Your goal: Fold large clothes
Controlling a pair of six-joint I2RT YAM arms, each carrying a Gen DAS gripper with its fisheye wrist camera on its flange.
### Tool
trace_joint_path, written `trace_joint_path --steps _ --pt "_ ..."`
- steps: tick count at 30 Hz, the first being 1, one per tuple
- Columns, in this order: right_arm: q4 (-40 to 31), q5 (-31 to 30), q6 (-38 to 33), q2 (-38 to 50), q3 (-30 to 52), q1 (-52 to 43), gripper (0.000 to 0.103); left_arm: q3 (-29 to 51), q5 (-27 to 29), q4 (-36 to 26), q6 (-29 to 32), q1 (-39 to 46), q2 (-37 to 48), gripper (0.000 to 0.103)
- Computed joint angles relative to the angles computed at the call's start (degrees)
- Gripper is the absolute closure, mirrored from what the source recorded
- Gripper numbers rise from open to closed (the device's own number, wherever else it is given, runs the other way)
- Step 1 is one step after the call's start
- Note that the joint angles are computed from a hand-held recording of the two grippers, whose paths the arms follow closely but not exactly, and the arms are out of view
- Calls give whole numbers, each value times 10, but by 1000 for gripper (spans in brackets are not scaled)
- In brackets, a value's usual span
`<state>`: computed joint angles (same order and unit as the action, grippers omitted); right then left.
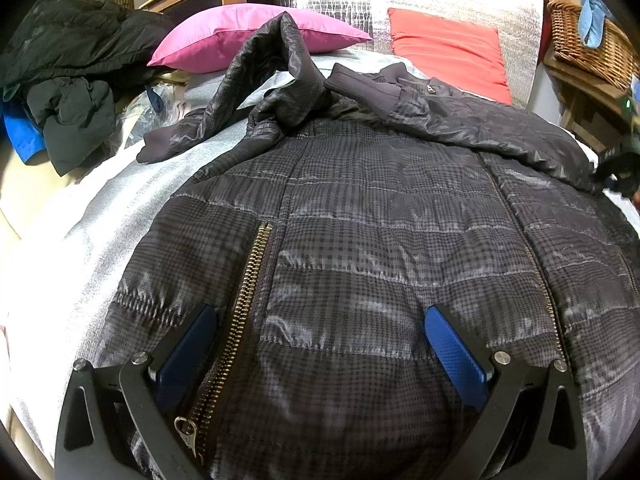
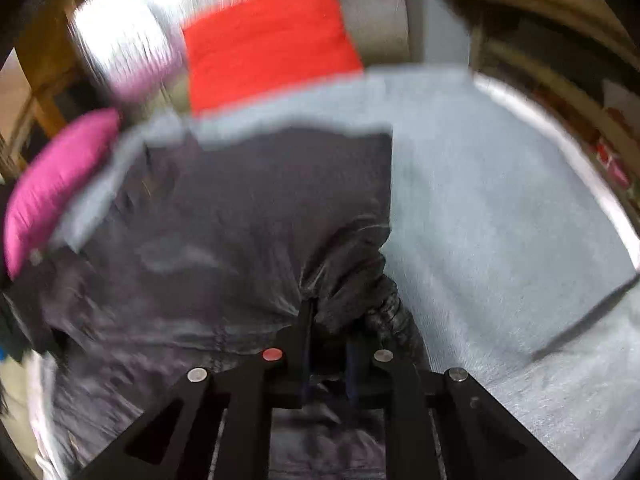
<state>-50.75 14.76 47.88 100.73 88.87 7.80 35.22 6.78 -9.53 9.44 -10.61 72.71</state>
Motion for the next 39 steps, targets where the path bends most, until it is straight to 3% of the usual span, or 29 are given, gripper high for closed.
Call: trace_joint_path --steps 2,5,8,11,13,15,17,18,19,21,26,29,30,32,34,39 --pt "61 -11 -4 -35 -67 -8 82 -1 -1 0 -1 -1 -1 0" --pt "132 -61 31 -112 -146 -24 70 -1 -3 0 -1 -3 -1 0" --pt "112 -41 57 -144 -146 -24 69 -2 -4 0 -3 -5 -3 0" --pt "80 16 79 -161 -115 -12 69 -2 -4 1 -3 -4 -2 0" --pt "122 -6 63 -174 -115 -19 69 -2 -3 0 -2 -3 -3 0" --pt "189 -95 55 -172 -135 -41 68 -2 -4 1 -2 -4 -2 0" --pt "179 -109 57 -136 -130 -50 46 -1 -1 -1 -1 -2 -2 0" --pt "157 -130 61 -100 -129 -61 42 -1 0 -1 -2 -2 -2 0" --pt "177 -160 78 -88 -157 -72 47 -1 2 -3 -2 -1 -3 0" --pt "217 -128 97 -117 -188 -65 47 0 1 -3 -2 -1 -2 0" --pt "192 -105 75 -132 -142 -77 47 -1 -1 -1 -2 -2 -1 0" --pt "214 -129 83 -108 -125 -109 46 -1 0 1 -2 0 0 0" --pt "216 -148 81 -85 -122 -122 40 -1 -1 -1 -3 -2 -2 0" --pt "206 -191 95 -43 -116 -137 39 0 1 -1 -3 -1 -1 0" --pt "235 -157 102 -69 -148 -125 40 0 1 -1 -2 0 -1 0" --pt "185 -29 58 -138 -149 -16 40 -1 1 -1 -1 0 -2 0"
